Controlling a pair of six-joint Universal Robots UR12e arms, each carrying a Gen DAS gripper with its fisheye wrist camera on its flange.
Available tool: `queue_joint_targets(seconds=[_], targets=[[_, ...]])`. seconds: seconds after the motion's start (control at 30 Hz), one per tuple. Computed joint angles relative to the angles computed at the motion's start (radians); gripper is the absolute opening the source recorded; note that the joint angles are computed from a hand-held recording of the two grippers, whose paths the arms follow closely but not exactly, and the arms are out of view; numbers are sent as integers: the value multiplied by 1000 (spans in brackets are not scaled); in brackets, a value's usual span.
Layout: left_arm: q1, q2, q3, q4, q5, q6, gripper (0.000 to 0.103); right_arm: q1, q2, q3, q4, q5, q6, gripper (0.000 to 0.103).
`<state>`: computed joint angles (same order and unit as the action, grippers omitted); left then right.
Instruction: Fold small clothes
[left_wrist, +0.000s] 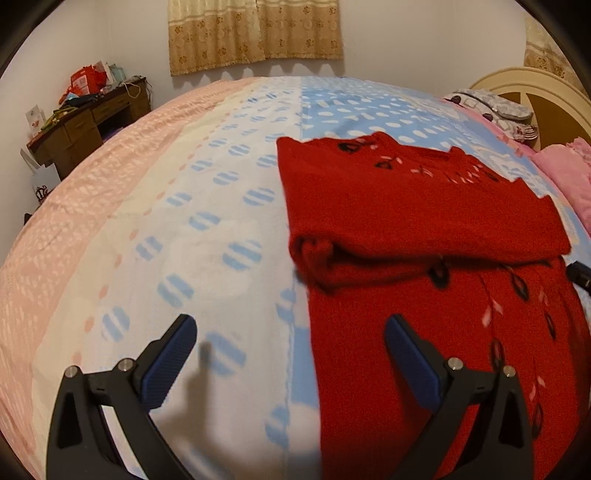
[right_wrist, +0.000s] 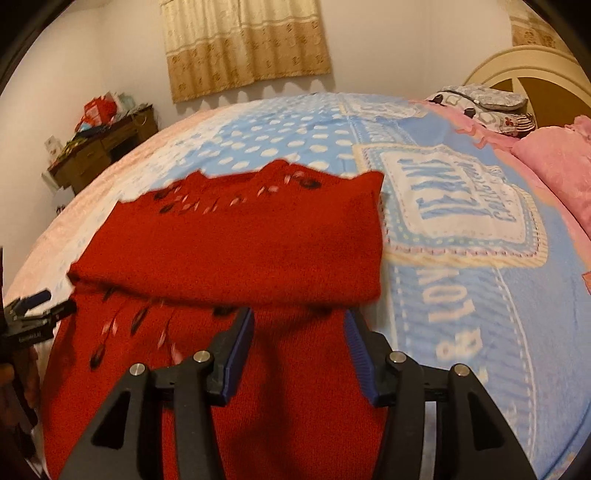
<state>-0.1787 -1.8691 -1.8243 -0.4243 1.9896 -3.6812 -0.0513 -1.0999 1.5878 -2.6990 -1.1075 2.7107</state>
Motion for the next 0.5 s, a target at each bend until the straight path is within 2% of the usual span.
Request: queue_joint_targets(seconds=[0.23, 0.5], targets=[[-27, 33, -34, 11, -3, 12, 103, -18, -54, 70, 55, 11, -95, 52], [-52, 59, -61, 13, -26, -5, 103, -38, -97, 123, 77, 11, -113, 53]])
